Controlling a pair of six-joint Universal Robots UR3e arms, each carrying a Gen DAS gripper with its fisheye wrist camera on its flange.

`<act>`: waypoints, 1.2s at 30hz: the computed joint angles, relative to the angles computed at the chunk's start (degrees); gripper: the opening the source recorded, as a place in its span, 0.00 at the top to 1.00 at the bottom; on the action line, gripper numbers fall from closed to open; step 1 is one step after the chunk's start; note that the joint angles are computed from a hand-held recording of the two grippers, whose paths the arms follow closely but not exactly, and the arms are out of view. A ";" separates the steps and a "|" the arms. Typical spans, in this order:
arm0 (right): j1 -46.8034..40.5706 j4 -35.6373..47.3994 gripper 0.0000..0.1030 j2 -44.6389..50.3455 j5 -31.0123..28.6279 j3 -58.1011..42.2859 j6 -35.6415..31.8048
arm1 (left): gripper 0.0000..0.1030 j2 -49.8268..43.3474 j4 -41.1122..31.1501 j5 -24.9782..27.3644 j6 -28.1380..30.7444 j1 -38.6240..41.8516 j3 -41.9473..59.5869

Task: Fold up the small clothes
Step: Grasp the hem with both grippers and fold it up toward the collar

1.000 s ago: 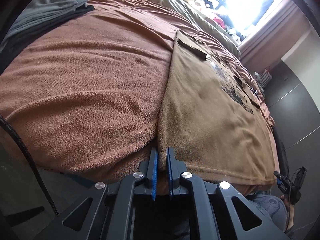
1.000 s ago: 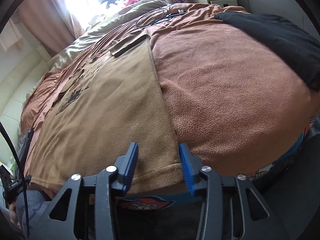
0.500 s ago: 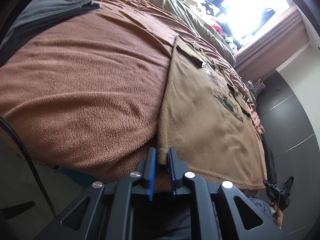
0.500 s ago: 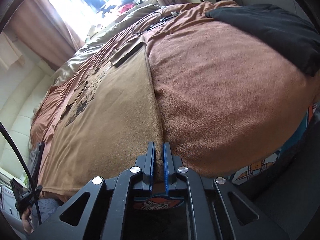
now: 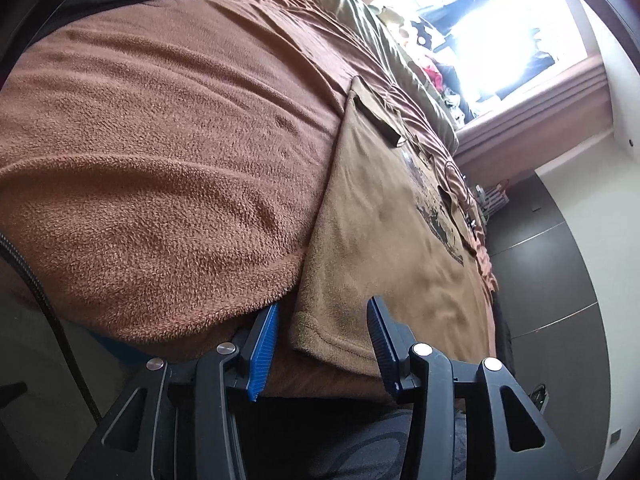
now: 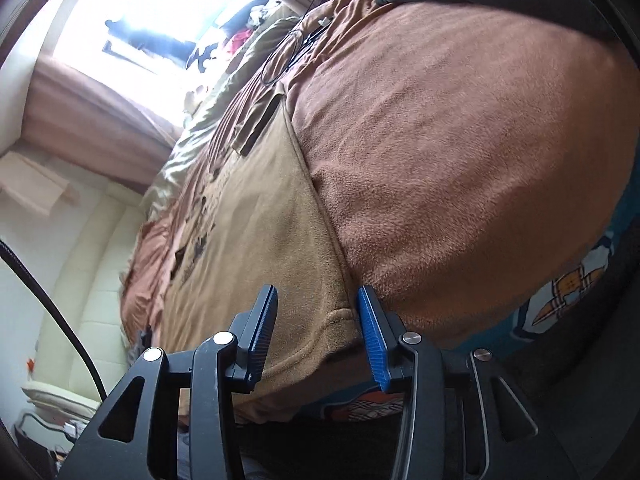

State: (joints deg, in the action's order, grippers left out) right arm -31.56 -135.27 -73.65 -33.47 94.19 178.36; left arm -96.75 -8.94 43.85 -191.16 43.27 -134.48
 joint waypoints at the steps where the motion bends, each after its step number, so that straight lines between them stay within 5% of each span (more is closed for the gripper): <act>1: -0.81 -2.06 0.62 -0.26 1.11 2.25 0.93 | 0.55 -0.08 -0.08 0.12 -0.15 -0.16 0.39; 16: -4.62 -22.09 0.60 3.05 12.55 16.14 7.91 | 0.55 -0.47 1.70 -3.45 0.08 1.77 -2.02; 28: 0.40 -35.08 0.63 7.02 4.11 15.59 16.01 | 0.55 -4.17 6.84 -5.60 -6.40 2.25 -1.58; 36: 1.67 -32.45 0.99 5.00 -1.79 13.96 18.58 | 0.58 -1.36 -0.11 -0.63 -7.74 -0.37 1.42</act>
State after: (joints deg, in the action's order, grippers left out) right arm -29.89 -167.72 -68.64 -35.26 108.15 196.94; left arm -98.12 -9.05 43.21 -198.89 42.90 -133.06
